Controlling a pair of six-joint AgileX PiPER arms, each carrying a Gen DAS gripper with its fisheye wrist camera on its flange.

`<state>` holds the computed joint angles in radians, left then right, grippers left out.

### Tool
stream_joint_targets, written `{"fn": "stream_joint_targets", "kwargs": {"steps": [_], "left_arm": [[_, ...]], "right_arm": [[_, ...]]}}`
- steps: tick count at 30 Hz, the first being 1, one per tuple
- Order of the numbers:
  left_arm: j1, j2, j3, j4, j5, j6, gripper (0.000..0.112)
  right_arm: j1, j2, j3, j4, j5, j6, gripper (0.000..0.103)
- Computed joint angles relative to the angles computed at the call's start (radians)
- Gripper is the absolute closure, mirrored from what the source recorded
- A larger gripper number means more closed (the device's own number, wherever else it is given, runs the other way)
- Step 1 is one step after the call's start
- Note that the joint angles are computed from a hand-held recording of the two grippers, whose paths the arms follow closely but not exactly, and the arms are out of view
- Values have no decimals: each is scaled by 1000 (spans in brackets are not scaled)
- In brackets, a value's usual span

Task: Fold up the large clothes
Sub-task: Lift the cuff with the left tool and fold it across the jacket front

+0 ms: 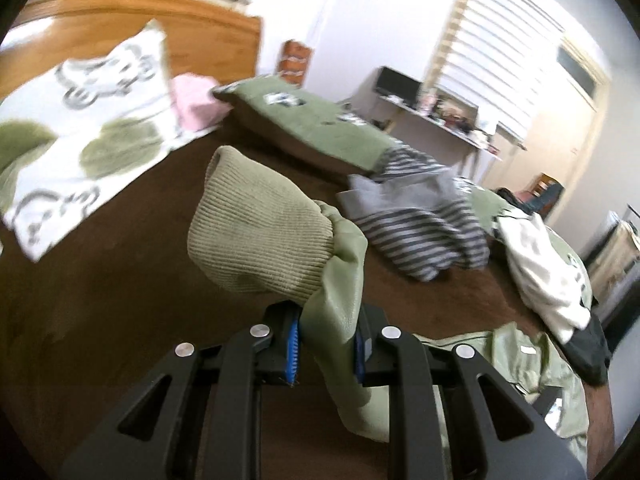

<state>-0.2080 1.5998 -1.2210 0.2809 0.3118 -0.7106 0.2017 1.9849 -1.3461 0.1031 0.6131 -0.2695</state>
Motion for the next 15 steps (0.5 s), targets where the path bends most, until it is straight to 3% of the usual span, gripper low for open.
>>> {"fn": "stream_joint_targets", "kwargs": {"steps": [6, 10, 15], "left_arm": [[-67, 9, -88, -14, 20, 58, 90], [-101, 22, -130, 16, 38, 39, 90], [-172, 45, -228, 58, 106, 30, 90]], "right_arm": [[1, -5, 32, 7, -39, -12, 9], [-7, -15, 25, 14, -15, -23, 9], [-66, -123, 67, 33, -8, -25, 9]]}}
